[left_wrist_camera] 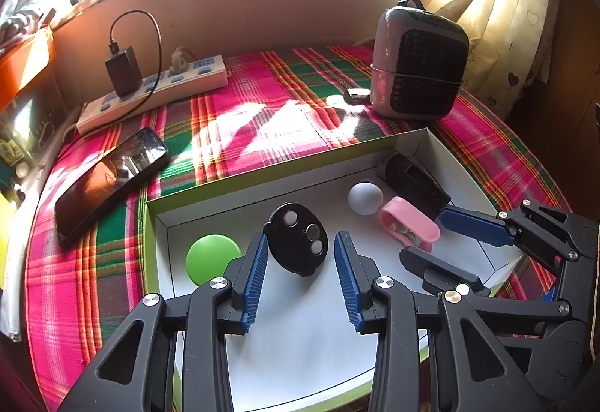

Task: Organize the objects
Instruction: 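Withdraw both open grippers back from the box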

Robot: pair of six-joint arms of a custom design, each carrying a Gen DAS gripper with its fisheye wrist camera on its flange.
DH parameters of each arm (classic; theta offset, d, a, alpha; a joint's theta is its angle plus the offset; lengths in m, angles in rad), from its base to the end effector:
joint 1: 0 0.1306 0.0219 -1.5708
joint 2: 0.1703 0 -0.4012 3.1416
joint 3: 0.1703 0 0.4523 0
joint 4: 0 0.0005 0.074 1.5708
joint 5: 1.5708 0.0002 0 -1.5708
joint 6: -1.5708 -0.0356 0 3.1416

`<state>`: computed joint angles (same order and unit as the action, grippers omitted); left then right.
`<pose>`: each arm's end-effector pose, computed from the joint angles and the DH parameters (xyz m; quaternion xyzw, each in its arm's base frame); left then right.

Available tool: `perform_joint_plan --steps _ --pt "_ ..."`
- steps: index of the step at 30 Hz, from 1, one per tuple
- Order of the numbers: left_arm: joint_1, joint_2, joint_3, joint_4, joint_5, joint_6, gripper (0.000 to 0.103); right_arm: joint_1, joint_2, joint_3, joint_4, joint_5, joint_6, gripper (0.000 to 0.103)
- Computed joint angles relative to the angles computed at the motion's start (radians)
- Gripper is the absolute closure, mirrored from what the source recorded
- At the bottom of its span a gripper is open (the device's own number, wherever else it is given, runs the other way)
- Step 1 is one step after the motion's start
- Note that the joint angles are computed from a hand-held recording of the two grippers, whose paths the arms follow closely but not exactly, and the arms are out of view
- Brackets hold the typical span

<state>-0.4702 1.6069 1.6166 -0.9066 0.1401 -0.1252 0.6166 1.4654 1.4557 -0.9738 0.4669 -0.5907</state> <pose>0.5542 -0.2878 0.4422 0.2983 0.8933 -0.1217 0.3136 0.4653 0.3096 0.4384 0.0549 0.9320 -0.0225 0.3575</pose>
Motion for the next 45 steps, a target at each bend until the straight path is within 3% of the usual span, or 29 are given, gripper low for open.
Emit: perform_joint_plan --steps 27,45 --pt "0.020 -0.175 -0.179 0.055 0.014 0.041 0.067 0.067 -0.078 -0.058 0.011 0.061 -0.082 0.060" --pt "0.042 -0.274 -0.287 0.068 0.067 0.059 0.067 0.119 -0.123 -0.106 0.020 0.077 -0.115 0.060"
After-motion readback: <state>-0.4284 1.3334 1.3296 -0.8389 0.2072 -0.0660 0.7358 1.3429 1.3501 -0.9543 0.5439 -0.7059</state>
